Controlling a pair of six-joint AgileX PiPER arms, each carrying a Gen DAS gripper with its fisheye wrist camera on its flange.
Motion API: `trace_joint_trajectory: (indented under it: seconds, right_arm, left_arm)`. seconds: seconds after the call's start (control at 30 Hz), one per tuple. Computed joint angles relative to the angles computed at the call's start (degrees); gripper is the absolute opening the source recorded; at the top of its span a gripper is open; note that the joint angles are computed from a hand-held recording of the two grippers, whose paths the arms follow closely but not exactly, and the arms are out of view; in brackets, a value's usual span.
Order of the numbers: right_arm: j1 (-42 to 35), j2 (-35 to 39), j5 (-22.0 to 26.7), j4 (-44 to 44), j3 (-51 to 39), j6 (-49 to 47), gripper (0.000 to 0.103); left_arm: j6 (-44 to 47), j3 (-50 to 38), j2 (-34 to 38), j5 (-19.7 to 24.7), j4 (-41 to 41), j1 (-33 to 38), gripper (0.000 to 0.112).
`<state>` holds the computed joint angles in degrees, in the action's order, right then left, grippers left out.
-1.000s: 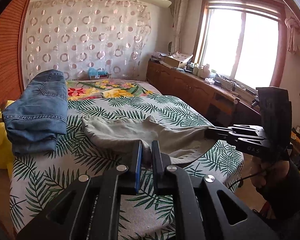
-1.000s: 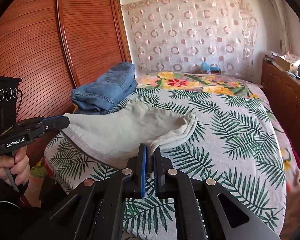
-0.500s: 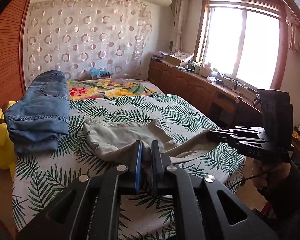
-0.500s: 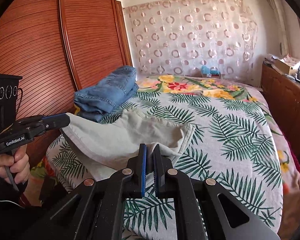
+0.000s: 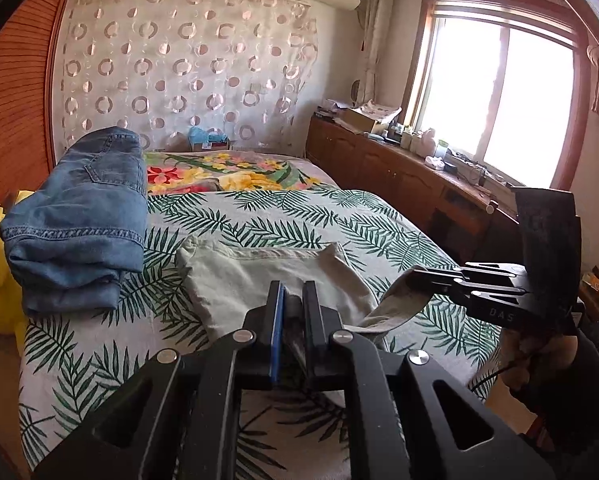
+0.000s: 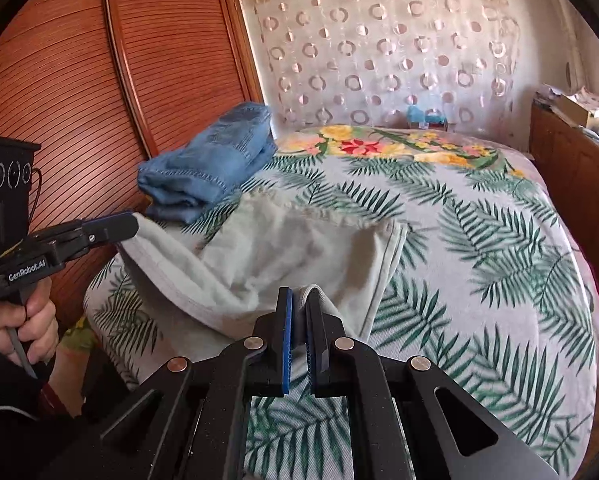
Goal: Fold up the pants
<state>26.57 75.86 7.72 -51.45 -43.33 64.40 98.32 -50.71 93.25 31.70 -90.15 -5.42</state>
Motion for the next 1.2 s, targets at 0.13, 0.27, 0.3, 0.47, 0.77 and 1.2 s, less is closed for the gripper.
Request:
trace_joint_trajectory:
  seconds: [0.13, 0.27, 0.3, 0.47, 0.77, 1.2]
  right_arm:
    - [-2.69, 5.96, 0.09, 3.35, -6.9, -5.4, 0.006]
    - [-4.56, 13.96, 2.22, 7.76, -15.94, -11.37, 0.006]
    - [-4.88, 15.66, 2.55, 8.78, -17.77, -12.42, 0.006]
    - [-6.68, 23.91, 5.29, 18.07, -27.88, -21.65, 0.006]
    - [-7.4, 31.88, 10.18, 29.4, -37.81, -32.3, 0.006]
    - [-4.66, 21.03, 7.47, 15.23, -24.25, -20.36, 0.034]
  left_arm:
    - [-4.17, -7.44, 4.42, -2.43, 2.51, -2.36, 0.01]
    - [-12.0, -16.31, 10.72, -4.58, 8.27, -4.03, 0.01]
    - [-13.48, -17.89, 12.03, -4.82, 9.38, -4.17, 0.01]
    - [-21.18, -25.06, 17.86, -5.93, 15.99, -4.63, 0.01]
    - [-26.28, -26.44, 20.33, -7.06, 21.21, -4.13, 0.032]
    - [-9.1, -12.04, 12.33, -5.89, 8.4, 0.11, 0.079]
